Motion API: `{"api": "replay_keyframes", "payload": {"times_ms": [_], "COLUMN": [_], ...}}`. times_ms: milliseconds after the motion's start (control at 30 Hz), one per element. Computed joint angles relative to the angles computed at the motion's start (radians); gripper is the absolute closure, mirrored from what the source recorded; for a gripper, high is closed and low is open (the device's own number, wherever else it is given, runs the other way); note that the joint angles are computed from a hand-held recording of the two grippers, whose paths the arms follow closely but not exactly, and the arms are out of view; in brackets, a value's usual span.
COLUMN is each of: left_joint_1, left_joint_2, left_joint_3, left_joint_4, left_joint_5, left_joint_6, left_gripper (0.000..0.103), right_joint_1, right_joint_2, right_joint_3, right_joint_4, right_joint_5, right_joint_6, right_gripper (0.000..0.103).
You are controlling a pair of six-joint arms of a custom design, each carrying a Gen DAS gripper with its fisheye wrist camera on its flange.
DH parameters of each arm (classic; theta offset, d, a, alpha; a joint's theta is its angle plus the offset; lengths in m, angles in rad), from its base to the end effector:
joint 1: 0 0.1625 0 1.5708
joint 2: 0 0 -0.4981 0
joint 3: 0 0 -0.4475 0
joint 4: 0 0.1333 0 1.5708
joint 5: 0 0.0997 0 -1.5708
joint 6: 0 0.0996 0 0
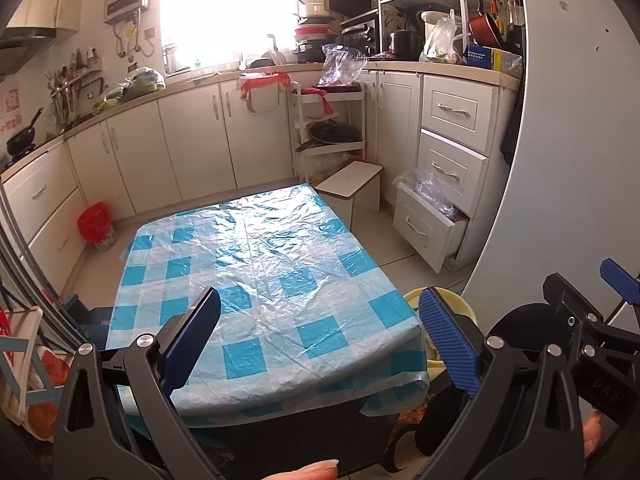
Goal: Collect trash
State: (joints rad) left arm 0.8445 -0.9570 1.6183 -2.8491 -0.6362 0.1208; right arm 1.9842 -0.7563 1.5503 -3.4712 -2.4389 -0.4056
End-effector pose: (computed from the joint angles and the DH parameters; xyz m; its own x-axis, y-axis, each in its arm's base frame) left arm -0.3423 -0.7067 0.3043 -0.6825 0.1198 -0.7210 0.6285 0.5997 -0.4953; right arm 0.3651 -0.6896 0.2455 -0.7247 0.1737 0.6668 -0.5070 0.5210 -0.6867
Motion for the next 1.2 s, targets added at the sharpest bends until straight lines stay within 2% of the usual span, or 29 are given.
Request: {"api": "replay_keyframes", "payload": {"times_ms": [1000,1100,1200], "left_joint_1": [-0.011,-0.01,0.003], "left_joint_2": [0.003,0.001,-0.015], "left_joint_3": [0.004,0.003,0.002], "left_joint_4": [-0.016,-0.004,0.053], "left_joint_5": [0.032,0.024,-0.044], "left_joint_6": [0.008,-0.003,-0.049], "left_gripper": [0.008,0.008,0.008], "right_joint_1": [-0.005,-0.005,-0.006], "right_joint_2": [-0.014,-0.015,-0.015], "right_joint_3": [0.013,0.015,0.014], "right_joint_4": [0.02,0.021,0.026], "right_joint_5": [0.004,0.004,0.003], "right_joint_6": [0.008,0.009,0.013], "right_gripper": [0.007,0.007,0.007]}}
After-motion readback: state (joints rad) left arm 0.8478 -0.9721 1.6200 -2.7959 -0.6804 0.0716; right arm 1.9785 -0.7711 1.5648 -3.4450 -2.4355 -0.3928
